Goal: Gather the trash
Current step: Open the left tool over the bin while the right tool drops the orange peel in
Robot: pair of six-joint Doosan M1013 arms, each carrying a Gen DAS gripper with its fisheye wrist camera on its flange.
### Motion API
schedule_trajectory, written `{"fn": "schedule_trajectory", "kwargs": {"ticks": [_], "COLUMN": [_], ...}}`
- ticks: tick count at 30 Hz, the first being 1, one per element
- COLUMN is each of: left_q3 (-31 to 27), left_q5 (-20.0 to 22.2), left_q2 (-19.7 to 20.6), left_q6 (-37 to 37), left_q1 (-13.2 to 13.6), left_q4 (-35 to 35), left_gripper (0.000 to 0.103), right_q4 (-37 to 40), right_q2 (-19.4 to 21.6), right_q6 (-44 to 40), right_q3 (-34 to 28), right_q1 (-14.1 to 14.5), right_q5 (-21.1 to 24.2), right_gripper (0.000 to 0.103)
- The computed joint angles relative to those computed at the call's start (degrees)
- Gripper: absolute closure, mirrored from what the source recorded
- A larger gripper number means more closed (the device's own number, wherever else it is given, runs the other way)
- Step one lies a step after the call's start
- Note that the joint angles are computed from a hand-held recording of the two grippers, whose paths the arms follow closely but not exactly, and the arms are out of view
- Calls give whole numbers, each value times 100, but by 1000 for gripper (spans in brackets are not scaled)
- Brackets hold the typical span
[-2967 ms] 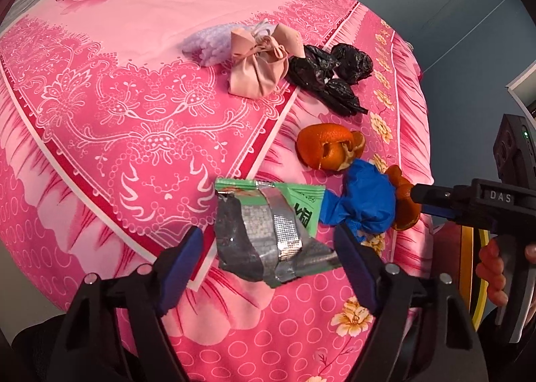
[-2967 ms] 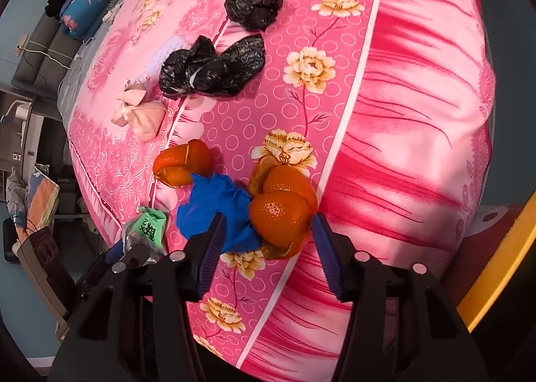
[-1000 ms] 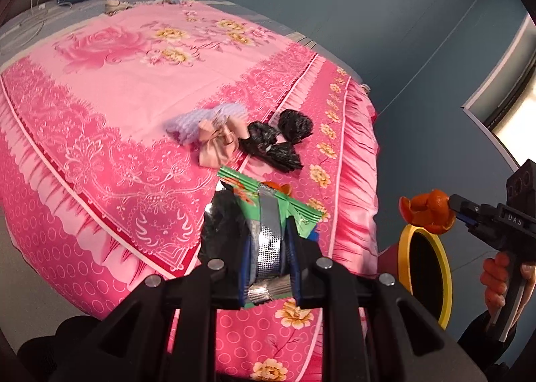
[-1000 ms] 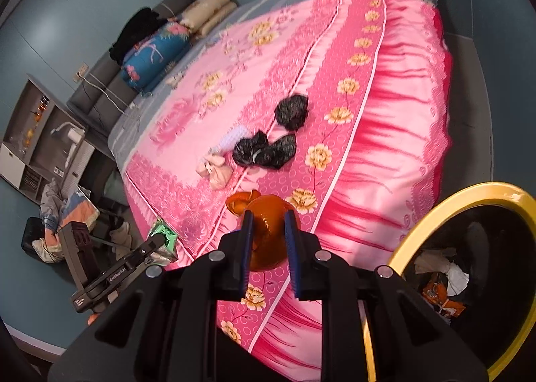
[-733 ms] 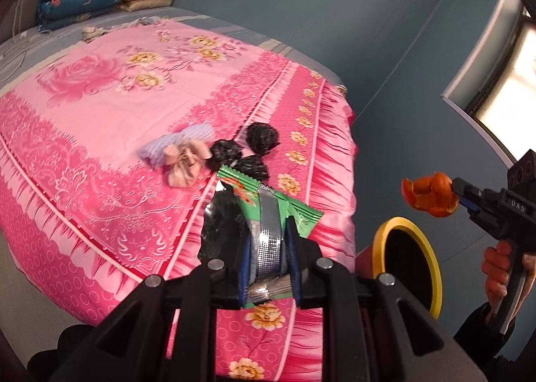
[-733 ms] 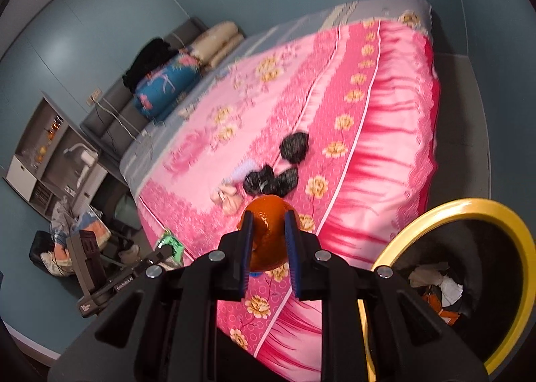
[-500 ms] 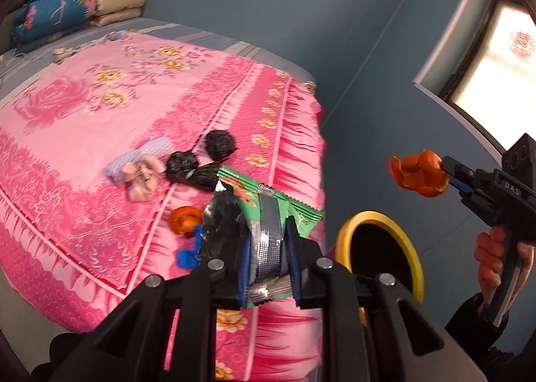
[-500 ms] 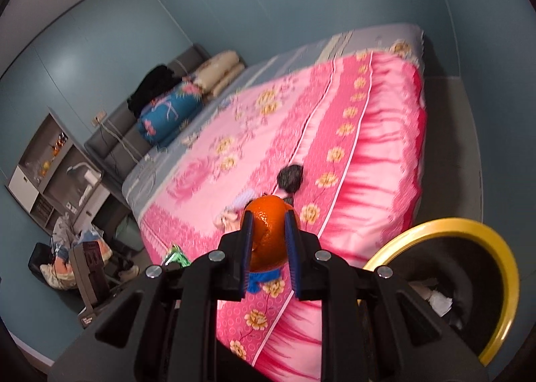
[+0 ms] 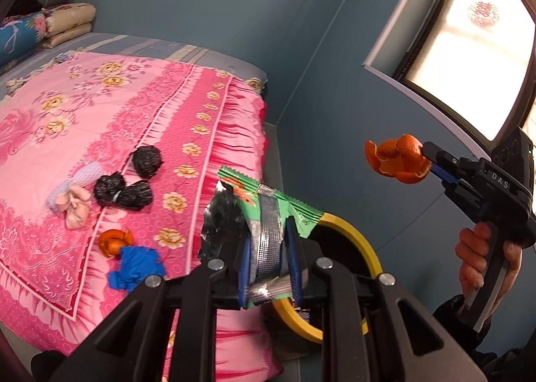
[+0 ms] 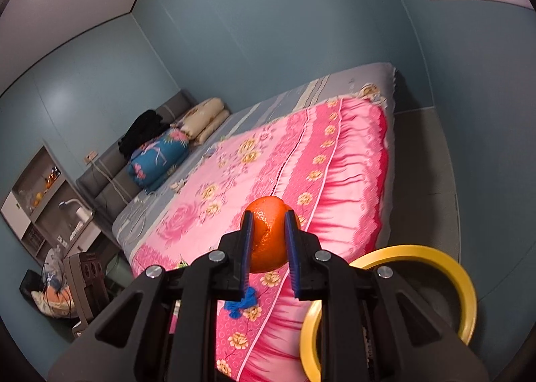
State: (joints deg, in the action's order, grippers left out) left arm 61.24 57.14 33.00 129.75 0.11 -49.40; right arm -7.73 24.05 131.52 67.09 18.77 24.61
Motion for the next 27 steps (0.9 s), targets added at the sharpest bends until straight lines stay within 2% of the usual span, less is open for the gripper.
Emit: {"fn": "schedule_trajectory", "kwargs": {"ticks": [4, 5, 6, 9, 16, 19, 21, 22, 23, 25, 27], "left_q3": [11, 19, 33, 37, 65, 4, -36, -20, -14, -1, 2], "left_q5": [82, 106, 158, 237, 359, 485, 553, 531, 536, 516, 531], "left_q2": [-21, -24, -27, -13, 51, 136, 191, 187, 192, 205, 215], "left_q6": [87, 111, 161, 192, 293, 225, 220, 218, 220, 195, 203], "left_q1": [-127, -158, -206, -316, -662, -773, -820, -837, -848, -851, -838], "left_q4": [-15, -6, 16, 111, 626, 755, 792, 821, 835, 807, 784], "left_gripper": [85, 85, 85, 85, 85, 84, 78, 70, 56, 41, 39], "right_q4": [-582, -735, -805, -1672, -1600, -1884, -2022, -2097, -2117, -2413, -2473], "right_q2": [-186, -233, -256, -319, -461, -532, -551, -576, -586, -614, -617], "right_q6": [597, 749, 827, 1684, 1782, 2028, 2136, 2205, 2209, 2476, 2548], "right_q3": [269, 337, 370, 438, 684, 798, 825, 862, 876, 921, 931], "right_q1": [-27, -38, -43, -39, -156, -159, -154, -159, -170, -157, -164], "right_q5": [-213, -265, -290, -88, -323, -497, -552, -616, -649, -654, -616], "right_gripper": [88, 97, 102, 102, 102, 101, 101, 101, 101, 101, 101]}}
